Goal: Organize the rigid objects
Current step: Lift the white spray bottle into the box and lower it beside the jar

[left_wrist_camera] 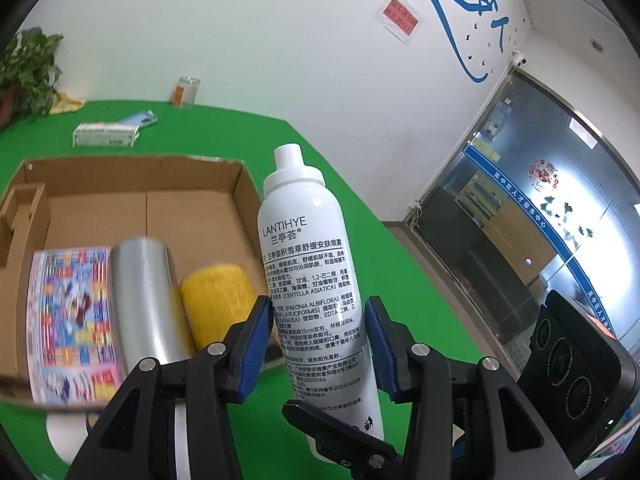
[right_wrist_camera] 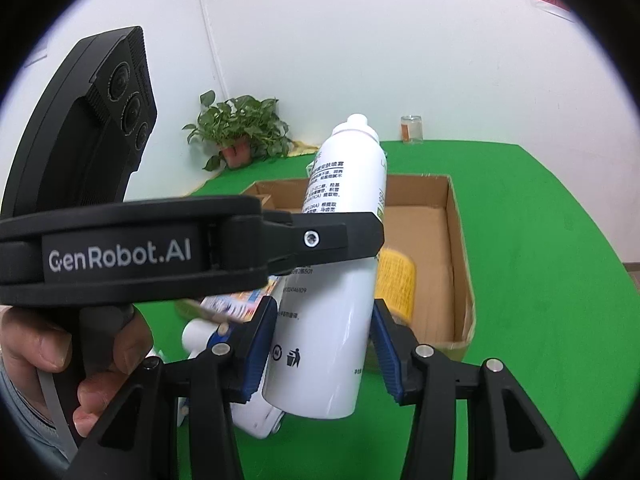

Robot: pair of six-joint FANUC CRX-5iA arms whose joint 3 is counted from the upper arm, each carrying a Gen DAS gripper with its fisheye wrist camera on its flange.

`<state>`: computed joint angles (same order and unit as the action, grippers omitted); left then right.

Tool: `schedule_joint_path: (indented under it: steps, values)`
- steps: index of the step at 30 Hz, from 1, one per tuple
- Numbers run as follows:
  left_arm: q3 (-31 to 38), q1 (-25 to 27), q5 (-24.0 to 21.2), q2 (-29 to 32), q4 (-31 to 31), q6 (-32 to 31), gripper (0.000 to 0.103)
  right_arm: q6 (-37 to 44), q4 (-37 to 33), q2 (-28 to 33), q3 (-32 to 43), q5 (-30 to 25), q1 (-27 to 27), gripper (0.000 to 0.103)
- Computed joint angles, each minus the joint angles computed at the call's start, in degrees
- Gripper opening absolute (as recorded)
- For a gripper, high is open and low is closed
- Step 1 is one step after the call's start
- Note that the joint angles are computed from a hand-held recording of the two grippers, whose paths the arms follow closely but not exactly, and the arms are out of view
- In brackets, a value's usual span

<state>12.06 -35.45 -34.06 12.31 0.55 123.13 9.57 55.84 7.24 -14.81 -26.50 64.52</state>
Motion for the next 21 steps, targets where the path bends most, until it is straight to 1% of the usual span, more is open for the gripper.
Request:
schedule_joint_path:
  steps: [3,6,11,12,15,18,21]
  values:
    - [3.68,0.93,-1.51,2.03,0.1,-1.25,0.044,3.11,-1.96,0.86,1.79,0.47,-1.19,0.047]
    - [7.88,1.56,-3.34,5.05,0.61,-1.75,0.044,9.47,-7.41,2.27,4.77,0.36,-2.28,0.047]
    - [12.57,3.72,-5.03,10.02,3.57,-4.39,0.044,19.68,-17.03,5.07,10.02,-1.02,-3.96,0.046]
    - [13.89,4.3,-5.62,11.57,4.45,-4.87,0.044,22.93,-20.62,6.06,11.71,-1.36,-4.64,0.046]
    - [16.42,5.74,-7.01,15.23,8.08,-7.21,0.044,29.21,-27.59,7.83,14.95,-2.82,-5.85,0.046]
    - [16.84,7.25,-6.94,18.47,13.57,-10.85,0.044,32.21,-30.14,9.34,16.44,-4.55,-6.71,0.046]
    - [18.41,7.78,-7.83,21.4,15.43,-12.33,0.044,33.82,-32.56,10.51,17.47,-5.69,-7.25,0.046]
